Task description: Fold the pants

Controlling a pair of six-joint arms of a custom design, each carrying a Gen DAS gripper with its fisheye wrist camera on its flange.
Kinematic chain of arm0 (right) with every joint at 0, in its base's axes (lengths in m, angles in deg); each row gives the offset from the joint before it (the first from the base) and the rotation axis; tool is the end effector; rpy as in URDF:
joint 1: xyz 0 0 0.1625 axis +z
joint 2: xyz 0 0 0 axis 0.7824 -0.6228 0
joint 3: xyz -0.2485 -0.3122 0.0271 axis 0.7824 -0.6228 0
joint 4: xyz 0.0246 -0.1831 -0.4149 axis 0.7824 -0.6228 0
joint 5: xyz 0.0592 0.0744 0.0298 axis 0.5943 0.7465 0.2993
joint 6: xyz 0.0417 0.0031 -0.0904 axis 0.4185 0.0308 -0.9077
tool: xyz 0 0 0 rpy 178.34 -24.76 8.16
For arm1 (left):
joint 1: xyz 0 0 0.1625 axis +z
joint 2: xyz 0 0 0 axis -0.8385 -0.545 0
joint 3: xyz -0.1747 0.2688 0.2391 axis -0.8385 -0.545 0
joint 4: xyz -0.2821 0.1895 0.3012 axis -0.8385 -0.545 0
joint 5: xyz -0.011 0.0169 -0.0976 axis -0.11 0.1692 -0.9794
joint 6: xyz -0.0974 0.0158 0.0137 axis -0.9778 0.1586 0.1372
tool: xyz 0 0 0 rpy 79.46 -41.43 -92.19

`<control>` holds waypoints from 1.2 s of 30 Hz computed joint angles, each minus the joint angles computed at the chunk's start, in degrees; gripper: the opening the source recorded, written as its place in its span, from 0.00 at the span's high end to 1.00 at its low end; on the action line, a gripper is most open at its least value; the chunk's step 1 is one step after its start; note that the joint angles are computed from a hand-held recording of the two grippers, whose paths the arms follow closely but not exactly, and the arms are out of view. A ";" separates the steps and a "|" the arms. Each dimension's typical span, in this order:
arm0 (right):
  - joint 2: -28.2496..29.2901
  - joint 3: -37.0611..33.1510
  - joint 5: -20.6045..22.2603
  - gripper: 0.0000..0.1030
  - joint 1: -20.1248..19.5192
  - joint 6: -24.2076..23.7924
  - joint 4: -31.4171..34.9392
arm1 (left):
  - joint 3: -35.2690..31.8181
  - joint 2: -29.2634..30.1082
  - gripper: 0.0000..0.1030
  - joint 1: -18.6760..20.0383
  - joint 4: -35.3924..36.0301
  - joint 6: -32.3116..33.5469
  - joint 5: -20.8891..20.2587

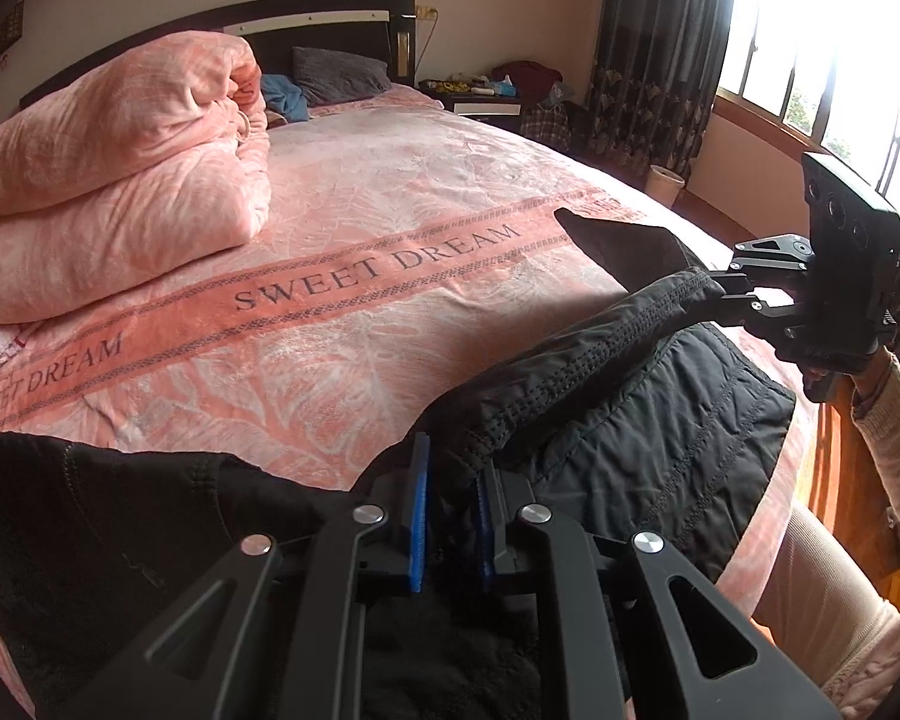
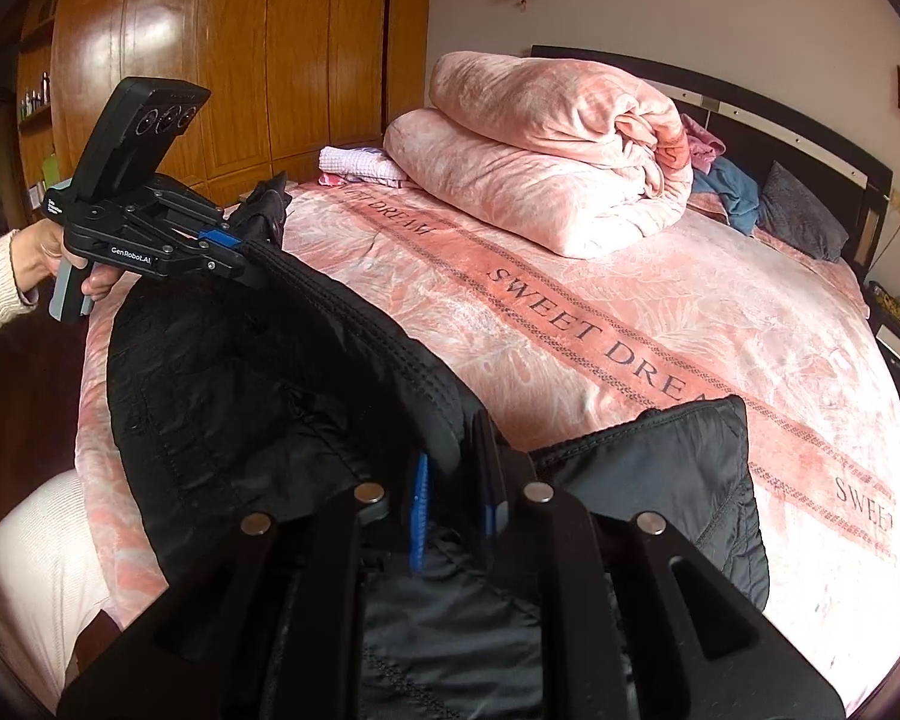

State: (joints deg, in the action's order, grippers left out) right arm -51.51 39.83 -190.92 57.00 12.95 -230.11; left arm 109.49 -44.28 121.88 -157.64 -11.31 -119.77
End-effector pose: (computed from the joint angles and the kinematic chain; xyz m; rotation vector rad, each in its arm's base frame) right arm 0.2610 -0.5123 0.1187 0.8770 -2.2472 0.8720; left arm -0.1081 -0.5980 0.3301 1.4928 2.4515 -0.3114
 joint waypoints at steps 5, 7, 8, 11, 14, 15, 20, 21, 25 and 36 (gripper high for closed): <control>0.23 4.12 -2.36 0.88 2.16 4.09 -1.61 | 7.41 -7.02 0.88 -0.52 -1.00 -2.46 1.24; 0.46 5.34 -3.55 0.88 2.85 5.66 -1.83 | 10.34 -9.54 0.88 -0.91 -1.67 -3.42 2.26; 0.70 5.78 -4.31 0.88 3.27 6.42 -1.92 | 11.46 -10.55 0.87 -0.94 -1.71 -4.19 2.62; 1.48 6.96 -5.51 0.88 4.11 8.69 -2.18 | 14.71 -13.43 0.87 -0.65 -2.32 -6.01 3.59; 2.18 8.32 -5.70 0.88 4.47 11.02 -2.92 | 17.30 -15.85 0.86 -0.22 -3.01 -8.42 3.91; 2.34 8.63 -5.94 0.88 4.67 11.55 -2.94 | 18.10 -16.59 0.86 -0.15 -3.26 -9.04 4.07; 2.73 11.01 -4.64 0.88 4.75 15.22 -3.73 | 21.16 -20.05 0.85 0.55 -2.52 -11.60 3.97; 2.90 11.42 -4.48 0.88 4.64 15.93 -3.82 | 21.48 -20.43 0.85 0.89 -1.99 -12.00 3.77; 4.26 11.90 -4.69 0.88 3.45 18.50 -2.94 | 22.84 -20.56 0.82 1.28 -0.46 -13.02 5.81; 4.44 13.29 -1.58 0.37 3.30 24.27 -0.52 | 21.97 -20.17 0.70 1.27 4.82 -18.26 8.48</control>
